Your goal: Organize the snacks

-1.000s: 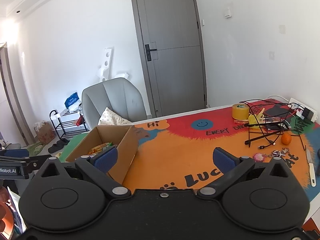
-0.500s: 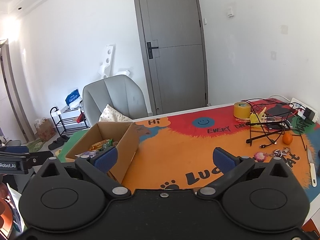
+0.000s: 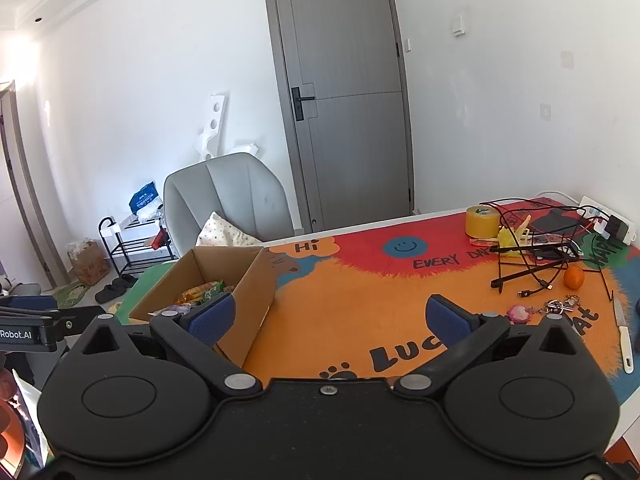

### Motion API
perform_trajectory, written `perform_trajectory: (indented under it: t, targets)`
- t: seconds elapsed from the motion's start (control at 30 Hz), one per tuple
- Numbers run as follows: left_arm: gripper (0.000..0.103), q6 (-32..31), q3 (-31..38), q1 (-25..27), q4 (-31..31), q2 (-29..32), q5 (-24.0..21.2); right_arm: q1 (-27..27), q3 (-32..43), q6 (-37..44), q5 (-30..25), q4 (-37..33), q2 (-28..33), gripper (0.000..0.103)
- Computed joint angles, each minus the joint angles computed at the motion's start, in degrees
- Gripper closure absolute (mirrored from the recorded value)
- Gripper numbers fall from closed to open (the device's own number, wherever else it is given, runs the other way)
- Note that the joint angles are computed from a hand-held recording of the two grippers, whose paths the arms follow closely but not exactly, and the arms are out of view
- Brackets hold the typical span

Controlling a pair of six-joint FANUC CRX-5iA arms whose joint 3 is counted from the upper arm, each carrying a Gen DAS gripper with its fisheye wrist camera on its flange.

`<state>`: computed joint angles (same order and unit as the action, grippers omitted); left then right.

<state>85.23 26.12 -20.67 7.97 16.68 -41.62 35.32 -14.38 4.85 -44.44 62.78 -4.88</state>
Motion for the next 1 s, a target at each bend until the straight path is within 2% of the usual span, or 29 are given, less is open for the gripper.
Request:
perform_trajectory:
  t: [1.0]
  targets:
    - [0.000, -0.27, -0.86, 0.42, 1.11, 0.09, 0.65, 0.58, 0.95, 3.06, -0.55, -3.05, 1.11, 0.000]
